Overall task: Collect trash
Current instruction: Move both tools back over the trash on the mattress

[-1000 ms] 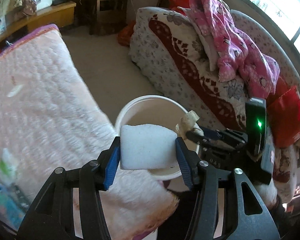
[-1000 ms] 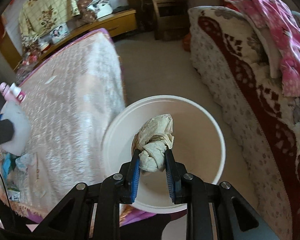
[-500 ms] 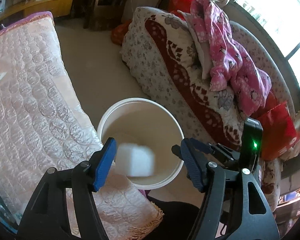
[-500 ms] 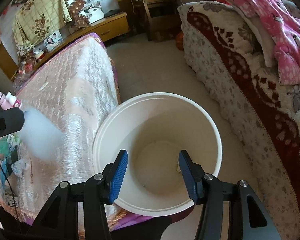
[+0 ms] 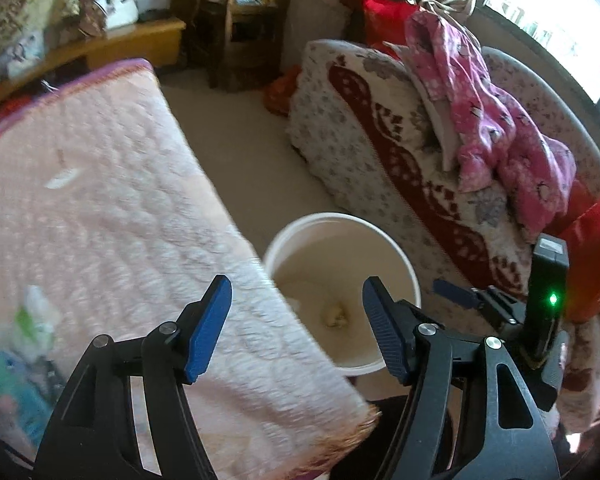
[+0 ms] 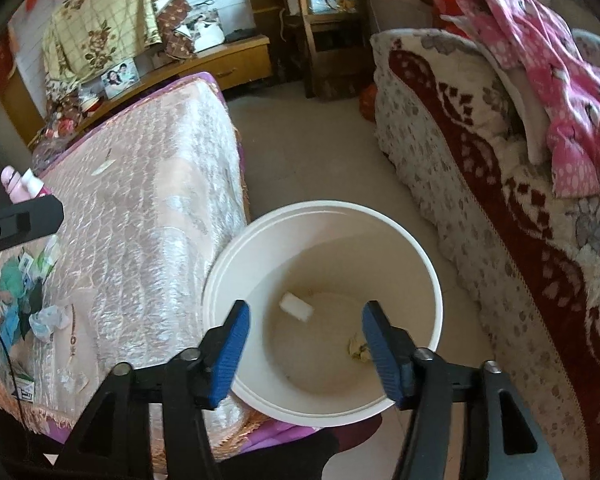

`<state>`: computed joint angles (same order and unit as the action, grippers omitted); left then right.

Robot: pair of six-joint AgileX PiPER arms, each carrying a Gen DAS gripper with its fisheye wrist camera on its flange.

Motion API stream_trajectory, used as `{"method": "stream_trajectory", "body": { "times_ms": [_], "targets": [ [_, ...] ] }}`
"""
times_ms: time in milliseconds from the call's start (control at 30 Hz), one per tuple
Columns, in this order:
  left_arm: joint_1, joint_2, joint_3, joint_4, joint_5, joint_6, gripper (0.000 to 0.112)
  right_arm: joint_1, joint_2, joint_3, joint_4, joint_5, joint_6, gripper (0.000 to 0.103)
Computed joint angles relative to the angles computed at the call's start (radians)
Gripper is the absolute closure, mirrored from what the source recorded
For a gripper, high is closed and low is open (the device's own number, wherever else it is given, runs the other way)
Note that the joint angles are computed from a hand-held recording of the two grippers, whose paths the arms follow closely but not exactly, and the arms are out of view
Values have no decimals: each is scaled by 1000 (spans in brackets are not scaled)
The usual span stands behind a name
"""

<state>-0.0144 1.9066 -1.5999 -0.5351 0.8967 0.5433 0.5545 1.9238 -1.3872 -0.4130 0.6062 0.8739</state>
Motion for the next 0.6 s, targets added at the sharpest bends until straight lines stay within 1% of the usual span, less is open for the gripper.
{"method": "stream_trajectory", "body": {
  "times_ms": [133, 333, 433, 600],
  "targets": [
    [51, -78, 86, -2, -60, 43, 45, 53, 15, -52, -22, 34, 10, 39],
    [152, -171, 174, -35, -86, 137, 45, 135, 51, -170, -18, 84, -5, 39],
    [226, -204, 198, -66, -65, 193, 45, 178, 85, -254, -7, 121, -30, 39],
    [380, -227, 201, -116, 4, 290, 45, 239, 167, -430, 32, 181, -88, 39]
  ]
}}
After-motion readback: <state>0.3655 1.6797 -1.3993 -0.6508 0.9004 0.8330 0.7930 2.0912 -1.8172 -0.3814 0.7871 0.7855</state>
